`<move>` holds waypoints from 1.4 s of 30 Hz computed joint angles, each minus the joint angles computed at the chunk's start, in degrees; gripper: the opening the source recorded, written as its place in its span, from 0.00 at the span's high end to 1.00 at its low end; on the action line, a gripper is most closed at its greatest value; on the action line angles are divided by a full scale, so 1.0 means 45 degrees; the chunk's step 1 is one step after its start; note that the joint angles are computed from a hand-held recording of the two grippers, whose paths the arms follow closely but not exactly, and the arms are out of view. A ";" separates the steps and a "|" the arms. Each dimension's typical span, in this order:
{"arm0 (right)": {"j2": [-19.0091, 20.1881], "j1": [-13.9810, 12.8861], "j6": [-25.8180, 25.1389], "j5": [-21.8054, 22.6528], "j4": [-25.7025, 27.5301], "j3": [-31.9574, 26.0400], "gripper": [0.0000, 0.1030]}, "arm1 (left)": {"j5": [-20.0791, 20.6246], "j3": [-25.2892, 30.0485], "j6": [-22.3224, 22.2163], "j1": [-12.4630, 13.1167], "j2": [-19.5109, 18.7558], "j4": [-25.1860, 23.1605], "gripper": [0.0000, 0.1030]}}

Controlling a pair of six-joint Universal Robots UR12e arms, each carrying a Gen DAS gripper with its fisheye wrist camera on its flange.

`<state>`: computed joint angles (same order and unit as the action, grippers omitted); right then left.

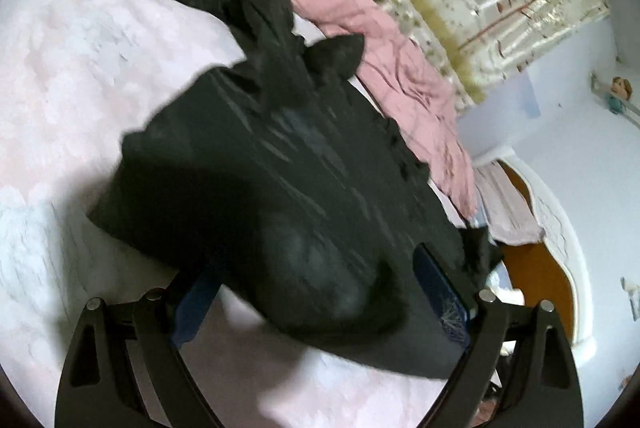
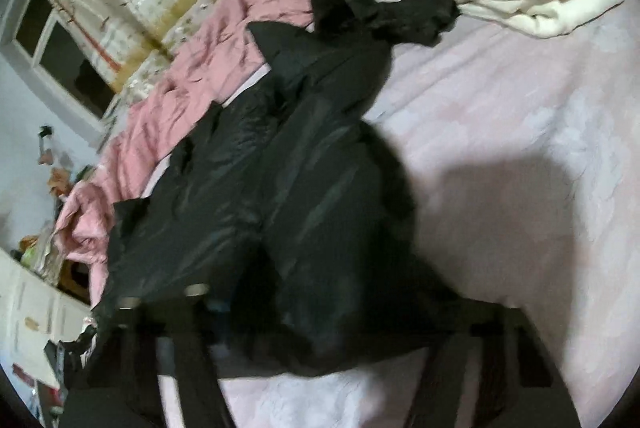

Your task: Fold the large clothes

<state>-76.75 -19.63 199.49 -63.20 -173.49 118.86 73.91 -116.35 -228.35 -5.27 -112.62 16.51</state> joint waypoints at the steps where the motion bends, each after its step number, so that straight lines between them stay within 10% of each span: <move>1: 0.0014 -0.0040 0.0043 0.0021 -0.0038 0.0018 0.57 | 0.0326 0.0031 -0.0005 -0.0043 -0.0028 -0.0064 0.14; 3: 0.0075 -0.0138 0.0172 0.0328 -0.0204 0.0042 0.75 | 0.1382 0.0159 0.0430 -0.0288 0.0023 -0.0615 0.29; 5: 0.0054 -0.0149 0.0045 0.0489 -0.0522 0.0117 0.88 | 0.1710 0.0315 0.1278 -0.0441 0.0030 -0.1007 0.77; 8: -0.0253 -0.0080 -0.0217 0.0011 -0.1361 0.0449 0.92 | 0.2421 0.0314 0.2654 -0.0834 0.0319 -0.1155 0.88; 13: -0.1007 -0.0550 -0.0271 -0.0272 -0.1652 0.1034 0.92 | 0.1889 -0.0249 0.3287 -0.1082 0.1037 -0.1272 0.87; 21: -0.1427 -0.0425 -0.1534 -0.1788 -0.0363 0.1088 0.88 | 0.3831 -0.0270 0.4707 -0.1911 0.1026 -0.1609 0.78; 25: -0.1510 0.0057 -0.2476 -0.3212 -0.1574 0.1242 0.81 | 0.5821 -0.0331 0.4727 -0.2314 0.1073 -0.1217 0.45; 27: -0.1495 0.0722 -0.3805 -0.4930 -0.3082 0.1370 0.66 | 0.7616 -0.0267 0.4486 -0.2642 0.1046 -0.1270 0.21; 29: -0.1274 0.1357 -0.4546 -0.6895 -0.4967 0.1522 0.31 | 0.8730 -0.0305 0.4352 -0.2784 0.1091 -0.1021 0.19; 31: -0.1081 0.1637 -0.4927 -0.7737 -0.6562 0.1659 0.30 | 0.9263 -0.0351 0.4525 -0.2797 0.1139 -0.0638 0.19; 42: -0.1557 0.1403 -0.4625 -0.3744 -0.6541 0.2114 0.21 | 0.8543 0.0011 0.7047 -0.3344 0.0705 0.1036 0.19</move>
<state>-83.76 -13.31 178.68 -80.04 -202.93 128.37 112.36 -116.30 -196.64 -20.32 -109.45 21.17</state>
